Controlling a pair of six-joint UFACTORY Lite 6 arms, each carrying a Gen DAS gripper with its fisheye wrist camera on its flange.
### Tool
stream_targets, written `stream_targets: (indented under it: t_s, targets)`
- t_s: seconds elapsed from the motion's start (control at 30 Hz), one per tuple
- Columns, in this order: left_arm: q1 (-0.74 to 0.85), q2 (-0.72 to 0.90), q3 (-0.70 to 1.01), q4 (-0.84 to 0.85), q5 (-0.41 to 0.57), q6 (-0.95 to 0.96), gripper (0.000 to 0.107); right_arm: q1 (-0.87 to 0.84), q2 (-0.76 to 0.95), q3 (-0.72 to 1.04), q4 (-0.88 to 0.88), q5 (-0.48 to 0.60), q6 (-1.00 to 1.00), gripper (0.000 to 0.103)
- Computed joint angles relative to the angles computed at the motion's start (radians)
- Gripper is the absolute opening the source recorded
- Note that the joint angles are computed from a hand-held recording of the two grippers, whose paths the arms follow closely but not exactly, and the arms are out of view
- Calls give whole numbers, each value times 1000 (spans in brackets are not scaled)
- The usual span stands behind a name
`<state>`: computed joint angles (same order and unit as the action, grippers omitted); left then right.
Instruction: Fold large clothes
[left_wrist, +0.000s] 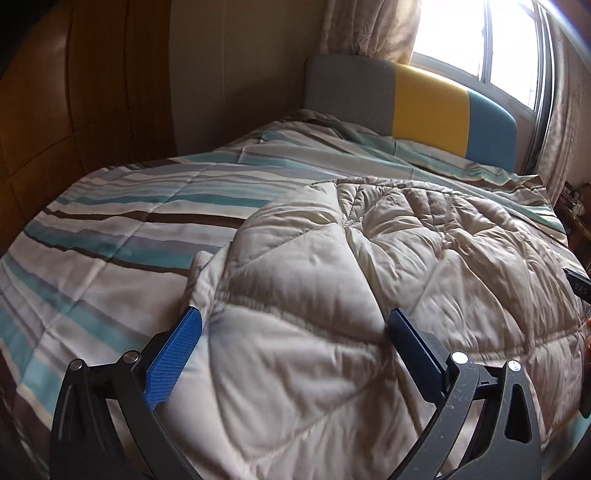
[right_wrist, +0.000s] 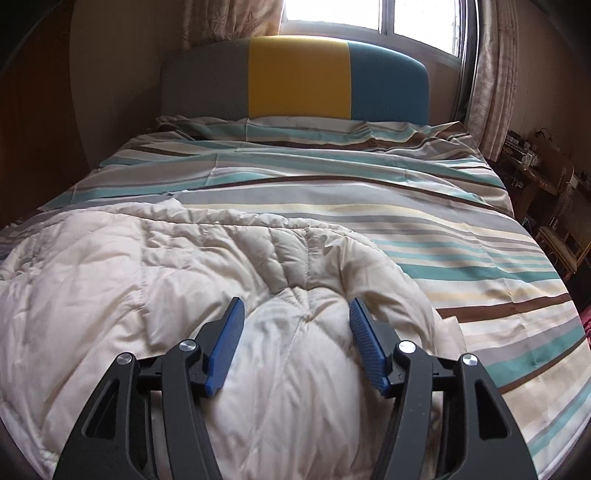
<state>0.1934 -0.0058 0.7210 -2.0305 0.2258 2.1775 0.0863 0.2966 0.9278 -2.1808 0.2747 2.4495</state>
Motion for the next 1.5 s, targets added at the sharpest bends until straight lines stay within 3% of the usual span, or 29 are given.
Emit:
stream_targets:
  t_s: [0.1,0.33,0.47,0.57,0.63,0.67,0.77,0.9,1.0,1.2,1.5]
  targets:
    - [52,-61,-55,54,47,-74,100,39,-104,-105,-121,4,174,62]
    - [229,-155,-168,237,144,-282,100,157,-282,-282,-102,39,295,65]
    - [369,-133,-173,459,249,-516,100,226,-381,-371,-2,35,268,66]
    - [451,-129,-185,554,368,-577,100,296,-464,-433,94,53,212,66]
    - [490,-137,-195,618,461,-608,100,323,-507,-463,114,54,202,59]
    - [500,-151,-207,637,492,-620,100,345,-534,-480,134,58,189,51]
    - [507,-202,-255,614,509,-598,100,377,-577,-500,30,35,282,36]
    - [544,-221,-285,603,528,-585,86,436,-509,-438,7,39,272,28]
    - [582,-241,-318,588,555,-552,80,444,-422,-389,-102,37,377,26]
    - [602,-216,-349,643,634,-551,80,451,-197,-266,-143,40,393,26]
    - [393,-48,-250,358,543,-522,86,464,-109,-257,-225,89,460,25]
